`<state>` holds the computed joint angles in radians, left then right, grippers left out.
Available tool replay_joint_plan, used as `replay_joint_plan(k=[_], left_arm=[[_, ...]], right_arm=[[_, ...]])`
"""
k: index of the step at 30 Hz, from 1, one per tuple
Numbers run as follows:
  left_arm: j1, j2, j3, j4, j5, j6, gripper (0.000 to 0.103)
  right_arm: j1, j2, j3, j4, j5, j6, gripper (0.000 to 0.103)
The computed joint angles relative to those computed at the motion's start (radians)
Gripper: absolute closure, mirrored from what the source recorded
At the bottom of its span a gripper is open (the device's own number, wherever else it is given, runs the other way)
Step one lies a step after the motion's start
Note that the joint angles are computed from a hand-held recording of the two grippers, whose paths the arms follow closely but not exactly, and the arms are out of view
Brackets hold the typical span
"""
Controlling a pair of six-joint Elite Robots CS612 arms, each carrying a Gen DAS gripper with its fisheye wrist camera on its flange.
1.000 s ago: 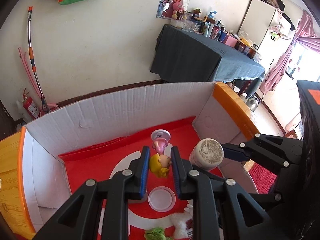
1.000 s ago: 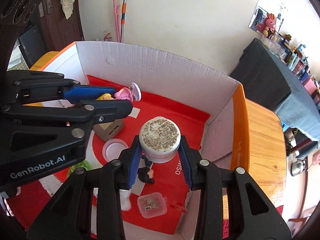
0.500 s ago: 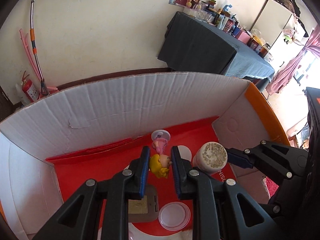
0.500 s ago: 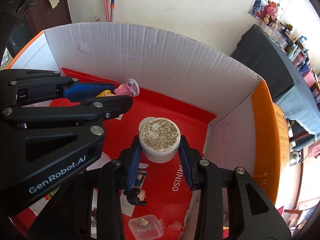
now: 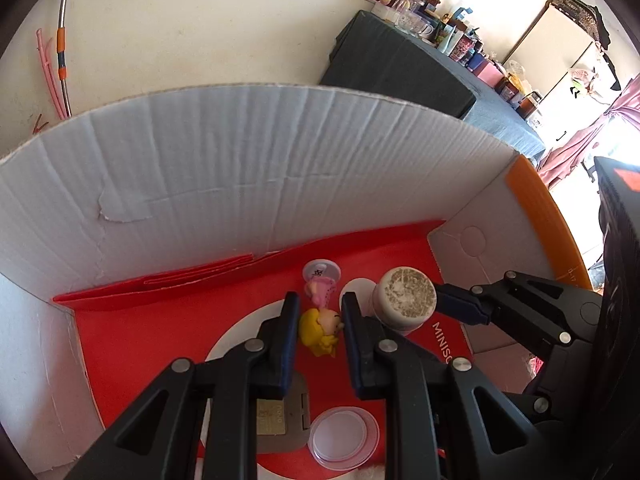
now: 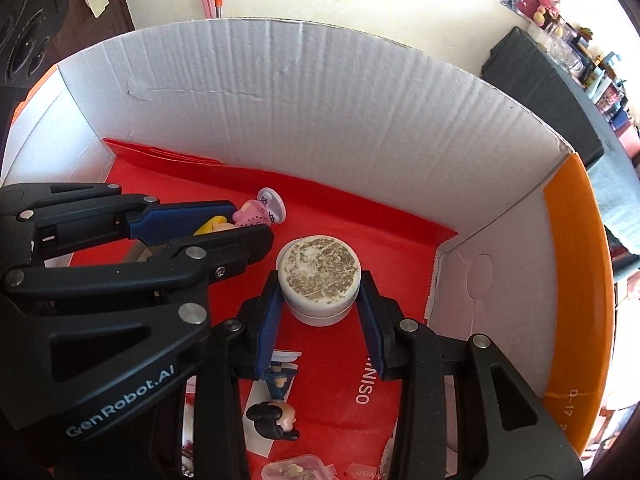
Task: Organize objects
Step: 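Carry doll figure with left tool while right tool carries jar into orange box, then lower doll figure and open left tool while right tool lowers jar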
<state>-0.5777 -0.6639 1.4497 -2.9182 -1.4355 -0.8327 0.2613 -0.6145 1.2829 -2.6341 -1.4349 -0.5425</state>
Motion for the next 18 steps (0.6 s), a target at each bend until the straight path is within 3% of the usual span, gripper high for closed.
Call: replay_joint_plan(k=[18], left_arm=[[0.006, 0.005, 0.011, -0.031, -0.031, -0.025, 0.081]], right_arm=[[0.0, -0.003, 0.004, 0.014, 0.014, 0.0, 0.068]])
